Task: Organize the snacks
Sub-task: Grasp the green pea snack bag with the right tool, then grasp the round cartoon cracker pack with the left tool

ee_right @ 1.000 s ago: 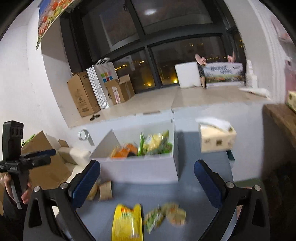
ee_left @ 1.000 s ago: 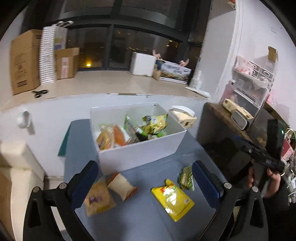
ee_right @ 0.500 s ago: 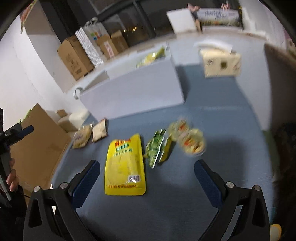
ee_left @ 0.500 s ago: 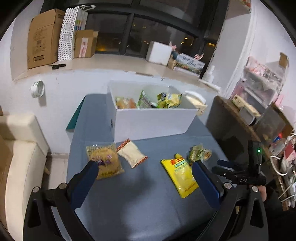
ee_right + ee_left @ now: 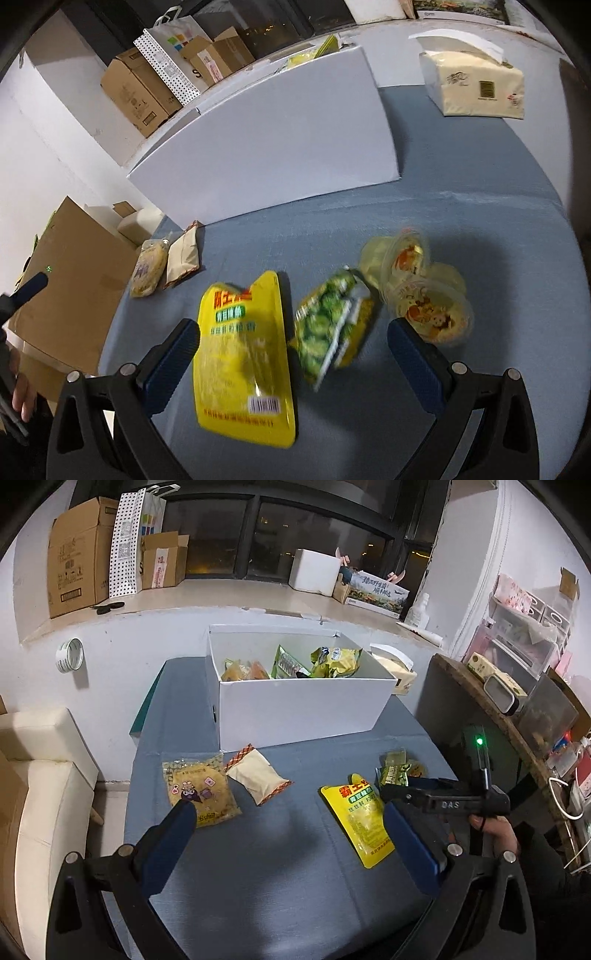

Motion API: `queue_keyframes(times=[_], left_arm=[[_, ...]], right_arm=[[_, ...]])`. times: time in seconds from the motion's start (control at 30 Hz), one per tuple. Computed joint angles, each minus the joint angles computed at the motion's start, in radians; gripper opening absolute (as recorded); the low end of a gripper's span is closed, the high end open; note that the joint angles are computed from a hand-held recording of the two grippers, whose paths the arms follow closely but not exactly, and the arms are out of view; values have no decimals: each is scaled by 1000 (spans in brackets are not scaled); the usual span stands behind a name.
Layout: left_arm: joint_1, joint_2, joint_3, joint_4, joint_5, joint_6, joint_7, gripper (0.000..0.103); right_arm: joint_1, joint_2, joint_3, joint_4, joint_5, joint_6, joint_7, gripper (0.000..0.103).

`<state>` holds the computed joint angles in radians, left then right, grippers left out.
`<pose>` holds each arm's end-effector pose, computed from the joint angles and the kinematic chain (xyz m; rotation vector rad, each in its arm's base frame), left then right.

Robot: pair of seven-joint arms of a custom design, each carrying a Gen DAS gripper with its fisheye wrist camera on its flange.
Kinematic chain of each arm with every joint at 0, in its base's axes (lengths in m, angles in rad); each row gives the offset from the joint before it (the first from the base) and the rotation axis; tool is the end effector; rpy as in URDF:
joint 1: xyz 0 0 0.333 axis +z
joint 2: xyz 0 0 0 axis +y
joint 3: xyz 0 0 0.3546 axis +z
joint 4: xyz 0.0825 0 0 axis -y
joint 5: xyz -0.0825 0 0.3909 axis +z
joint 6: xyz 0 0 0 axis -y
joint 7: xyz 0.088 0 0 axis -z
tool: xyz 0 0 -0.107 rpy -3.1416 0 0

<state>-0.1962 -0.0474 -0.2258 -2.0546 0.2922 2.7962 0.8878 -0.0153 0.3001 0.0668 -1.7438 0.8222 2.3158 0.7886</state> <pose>0.5337 -0.2571 0.5851 -1.8501 1.8093 -0.9711 0.6840 0.0445 0.4693 -1.9631 1.3975 0.0650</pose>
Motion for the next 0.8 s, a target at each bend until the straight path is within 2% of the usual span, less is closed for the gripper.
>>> queue_keyframes(times=[0.07, 0.1, 0.13, 0.2, 0.3, 0.43, 0.57, 0.63, 0.73, 0.8], left_arm=[[0, 0, 0, -1, 3, -5, -2, 103], [1, -1, 0, -2, 5, -5, -7, 103], [2, -2, 1, -4, 4, -5, -9, 103], [4, -4, 3, -8, -3, -6, -12, 103], [11, -5, 5, -13, 8, -10, -34, 103], [20, -2, 6, -13, 38, -26, -67, 103], [23, 21, 7, 11, 100, -90, -92, 103], [22, 55, 12, 47, 145, -159, -129, 103], [13, 119, 28, 103, 151, -228, -139, 103], [8, 167, 40, 142, 132, -247, -134, 103]], right_arm=[[4, 13, 2, 12, -4, 5, 8, 99], [10, 24, -1, 25, -25, -5, 30, 91], [15, 17, 0, 13, -29, 29, 27, 72], [24, 22, -6, 17, -71, 39, 56, 35], [0, 20, 7, 11, -38, 23, 31, 35], [0, -8, 5, -24, -36, 59, -9, 35], [-13, -53, 3, -60, 32, 73, -62, 35], [-18, -80, -4, -80, 69, 70, -90, 35], [-17, -120, -21, -108, 101, 61, -124, 35], [-7, -144, -33, -130, 101, 76, -132, 35]])
